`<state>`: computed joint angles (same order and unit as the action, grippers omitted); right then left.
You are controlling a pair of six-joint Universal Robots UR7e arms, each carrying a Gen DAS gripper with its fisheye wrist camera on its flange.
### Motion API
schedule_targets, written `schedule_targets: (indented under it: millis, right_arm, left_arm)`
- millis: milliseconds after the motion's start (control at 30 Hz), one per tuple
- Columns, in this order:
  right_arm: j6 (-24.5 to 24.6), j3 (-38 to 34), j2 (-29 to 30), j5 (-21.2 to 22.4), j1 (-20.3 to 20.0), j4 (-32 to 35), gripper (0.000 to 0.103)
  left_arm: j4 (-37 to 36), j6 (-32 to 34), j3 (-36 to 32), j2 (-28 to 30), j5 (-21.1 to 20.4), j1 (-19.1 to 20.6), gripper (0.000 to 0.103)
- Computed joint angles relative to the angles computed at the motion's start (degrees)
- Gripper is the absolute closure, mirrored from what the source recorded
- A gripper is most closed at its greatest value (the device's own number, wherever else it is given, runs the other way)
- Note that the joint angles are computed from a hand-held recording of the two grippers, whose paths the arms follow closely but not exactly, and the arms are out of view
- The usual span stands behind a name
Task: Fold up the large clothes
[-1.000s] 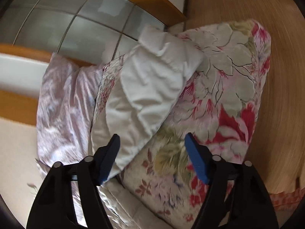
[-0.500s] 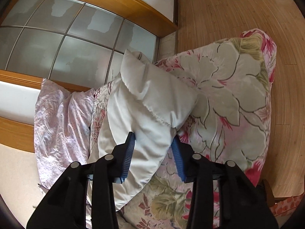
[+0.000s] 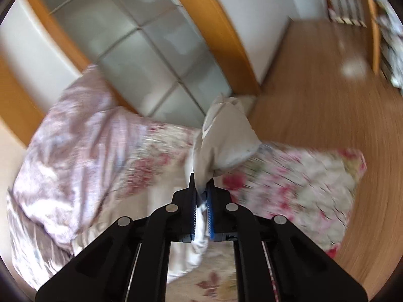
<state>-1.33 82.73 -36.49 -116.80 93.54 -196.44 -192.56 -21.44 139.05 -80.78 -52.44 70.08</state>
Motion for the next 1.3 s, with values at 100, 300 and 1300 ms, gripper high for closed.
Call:
schedule_targets:
  millis: [100, 300, 1300]
  right_arm:
    - [-6.8, -2.4, 2.1, 3.0, 4.0, 0.2, 0.095]
    - [-12.7, -4.4, 5.9, 13.1, 9.5, 7.5, 0.095]
    - [-40.7, -15.9, 30.2, -4.7, 21.4, 24.4, 0.06]
  left_arm:
    - [-6.1, 3.7, 1.5, 0.9, 2.4, -1.2, 0.002]
    - [-19.2, 10.7, 4.0, 2.8, 6.9, -4.1, 0.002]
    - [-14.6, 5.7, 6.6, -4.2, 1.9, -1.7, 0.002]
